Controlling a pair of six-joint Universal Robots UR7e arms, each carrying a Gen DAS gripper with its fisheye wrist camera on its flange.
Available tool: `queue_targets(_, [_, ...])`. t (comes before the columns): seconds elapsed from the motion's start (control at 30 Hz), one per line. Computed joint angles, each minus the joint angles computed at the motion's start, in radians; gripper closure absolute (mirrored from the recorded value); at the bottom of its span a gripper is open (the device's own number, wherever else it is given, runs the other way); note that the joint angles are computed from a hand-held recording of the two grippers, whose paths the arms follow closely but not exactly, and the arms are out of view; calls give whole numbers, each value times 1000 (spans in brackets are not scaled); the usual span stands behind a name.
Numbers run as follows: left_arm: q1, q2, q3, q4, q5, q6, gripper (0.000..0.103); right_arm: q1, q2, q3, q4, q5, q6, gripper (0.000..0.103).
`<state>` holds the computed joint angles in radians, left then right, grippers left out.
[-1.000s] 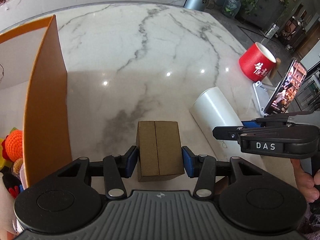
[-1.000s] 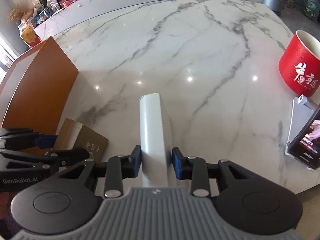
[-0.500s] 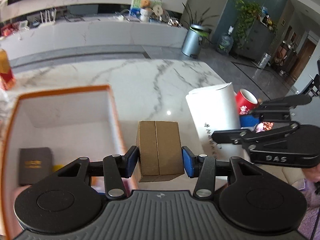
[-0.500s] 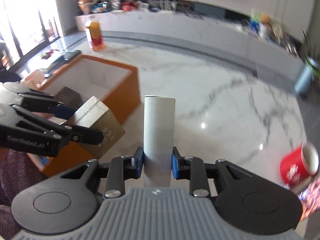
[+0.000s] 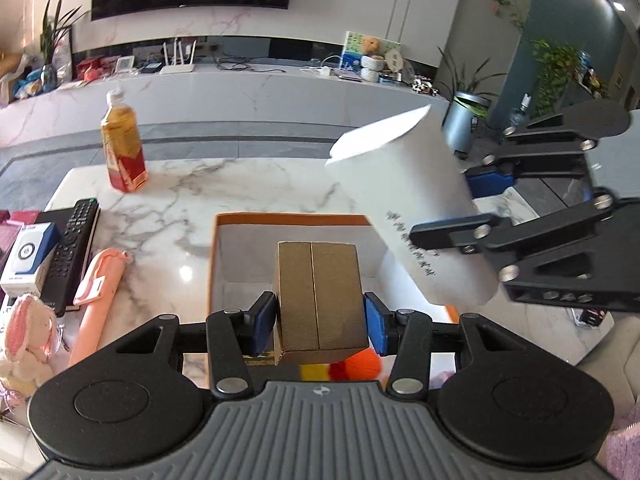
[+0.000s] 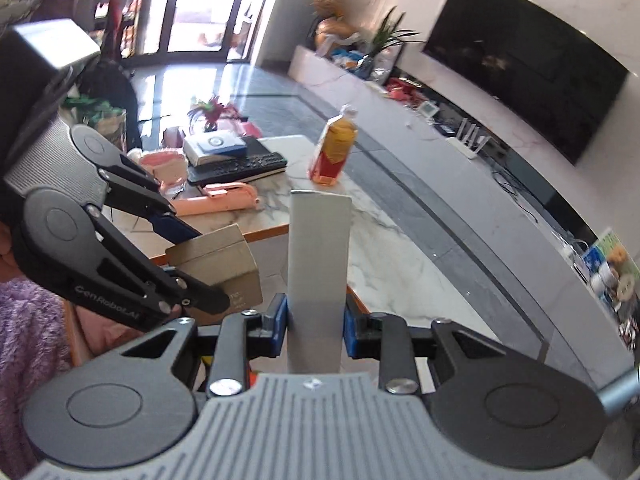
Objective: Organize objects
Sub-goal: 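Carry both boxes to the orange box and release the white box from the right tool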
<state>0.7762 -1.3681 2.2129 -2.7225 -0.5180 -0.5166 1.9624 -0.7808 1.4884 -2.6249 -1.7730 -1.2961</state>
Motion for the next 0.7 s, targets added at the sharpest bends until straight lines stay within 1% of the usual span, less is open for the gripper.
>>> queue_targets(0.03, [10, -17, 8, -5, -4, 9, 48, 6, 33, -25, -1, -27, -12, 73])
queue_targets(0.1, [30, -14, 5, -19, -1, 26, 48, 12, 96, -67, -7, -80, -47, 73])
queue_targets(0.17, [43, -28, 14, -19, 4, 40, 48, 11, 146, -95, -17, -120, -84, 73])
queue_targets(0.23, [60, -36, 17, -29, -6, 54, 48, 3, 190, -117, -32, -152, -130, 73])
queue_targets(0.33, [83, -39, 20, -72, -28, 80, 48, -5, 246, -119, -103, -196, -232, 73])
queue_targets(0.4, [88, -46, 25, -81, -33, 74, 48, -7, 280, -112, -168, -219, -304, 73])
queue_targets(0.53, [97, -48, 27, -95, -43, 90, 49, -16, 319, -91, -263, -229, -419, 73])
queue_targets(0.57, [96, -45, 28, -98, -32, 93, 49, -18, 327, -85, -286, -229, -450, 73])
queue_targets(0.63, [102, -51, 35, -133, -52, 108, 49, -26, 335, -66, -341, -214, -526, 73])
queue_targets(0.7, [104, -53, 38, -150, -55, 109, 49, -31, 350, -60, -393, -211, -582, 73])
